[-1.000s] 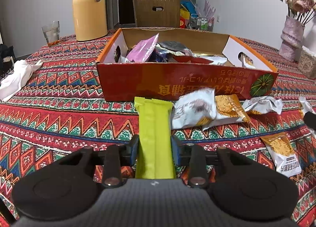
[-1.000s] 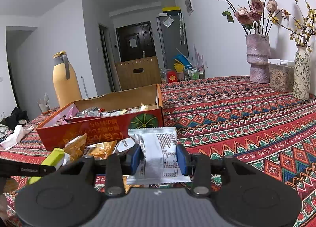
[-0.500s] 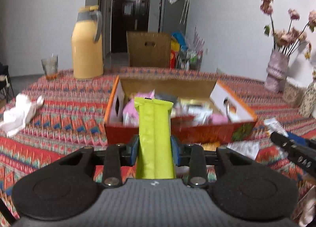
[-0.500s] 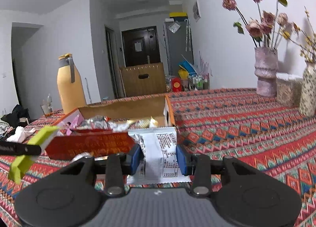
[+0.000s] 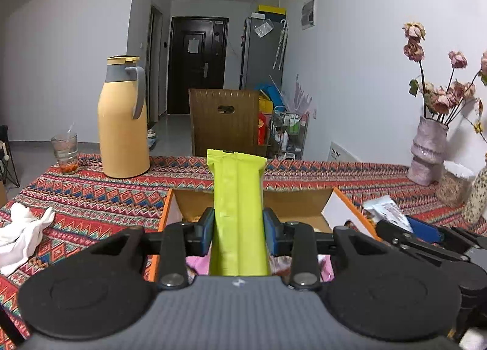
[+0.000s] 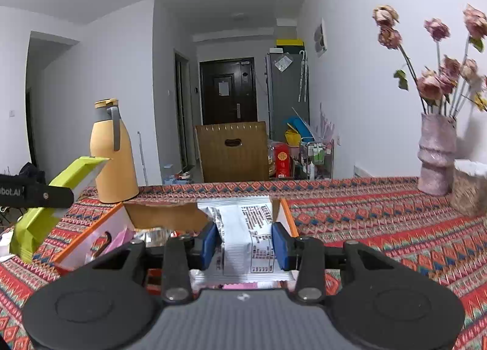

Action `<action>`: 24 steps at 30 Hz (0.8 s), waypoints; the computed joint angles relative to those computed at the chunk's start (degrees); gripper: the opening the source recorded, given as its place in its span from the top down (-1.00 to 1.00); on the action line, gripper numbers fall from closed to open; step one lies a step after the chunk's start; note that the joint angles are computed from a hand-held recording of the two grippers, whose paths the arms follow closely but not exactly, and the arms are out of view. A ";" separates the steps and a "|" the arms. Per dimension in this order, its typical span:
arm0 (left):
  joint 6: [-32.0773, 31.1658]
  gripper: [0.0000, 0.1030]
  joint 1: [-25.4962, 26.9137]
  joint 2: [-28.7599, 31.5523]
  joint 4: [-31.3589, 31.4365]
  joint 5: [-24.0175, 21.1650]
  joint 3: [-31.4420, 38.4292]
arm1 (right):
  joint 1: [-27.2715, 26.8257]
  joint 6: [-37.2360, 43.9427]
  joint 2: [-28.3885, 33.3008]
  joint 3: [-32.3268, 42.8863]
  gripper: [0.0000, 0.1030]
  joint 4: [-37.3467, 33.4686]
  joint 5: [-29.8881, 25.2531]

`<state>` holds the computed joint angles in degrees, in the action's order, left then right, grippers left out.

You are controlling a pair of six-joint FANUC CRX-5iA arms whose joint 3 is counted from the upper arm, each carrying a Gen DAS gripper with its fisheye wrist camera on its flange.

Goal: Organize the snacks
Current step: 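Carry both packets over the open box and release them inside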

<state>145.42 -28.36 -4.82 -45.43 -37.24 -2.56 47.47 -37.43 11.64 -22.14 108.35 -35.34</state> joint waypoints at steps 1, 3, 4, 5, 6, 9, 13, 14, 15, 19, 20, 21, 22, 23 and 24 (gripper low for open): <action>-0.25 0.34 0.43 0.42 0.37 0.48 0.32 | -0.39 0.40 0.67 1.06 0.25 0.07 0.50; -1.15 0.34 1.52 1.52 1.50 1.57 1.09 | -1.07 1.29 2.12 3.18 0.25 0.29 1.26; -1.59 0.34 2.06 2.05 2.03 2.00 1.41 | -1.31 1.90 2.93 4.29 0.25 0.19 1.50; -1.86 0.34 2.47 2.73 2.29 2.23 1.90 | -1.56 2.51 3.76 5.39 0.25 -0.01 1.81; -1.43 0.34 2.68 3.45 2.04 1.97 2.47 | -1.79 3.00 4.50 6.32 0.25 -0.23 2.12; -1.29 0.34 4.20 5.39 2.84 2.51 3.31 | -2.35 4.23 6.99 9.04 0.25 -1.44 2.75; -1.04 0.34 6.59 7.14 4.63 4.39 2.77 | -2.83 3.58 9.34 10.33 0.25 -1.66 2.66; -0.83 0.34 6.93 7.52 4.63 4.79 2.68 | -2.88 3.65 9.56 10.31 0.25 -1.55 2.92; -0.99 0.34 7.34 8.03 4.95 5.35 2.59 | -3.07 3.70 9.69 10.31 0.25 -1.34 3.54; -5.33 0.32 9.38 9.83 9.61 6.58 2.10 | -2.98 7.08 10.82 11.11 0.25 -5.01 5.45; -6.43 0.32 9.87 10.11 11.04 6.61 1.96 | -2.77 8.53 11.07 11.32 0.25 -6.82 5.88; -5.98 0.23 9.89 10.19 11.01 6.04 2.00 | -2.52 10.24 11.28 11.58 0.23 -8.84 6.30; -5.31 -0.03 9.92 9.98 10.78 6.04 1.79 | -2.17 12.12 11.43 11.82 0.22 -11.03 6.58; -3.77 -0.21 9.69 9.61 9.66 5.95 1.64 | -1.93 12.92 11.50 11.90 0.19 -12.15 6.42; -0.96 -0.75 8.94 9.32 7.26 5.04 1.89 | -1.79 13.15 11.42 11.76 -0.07 -12.61 6.23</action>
<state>144.46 -19.42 4.50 -38.17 -32.20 -0.67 45.68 -24.28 23.06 -10.38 95.74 -29.11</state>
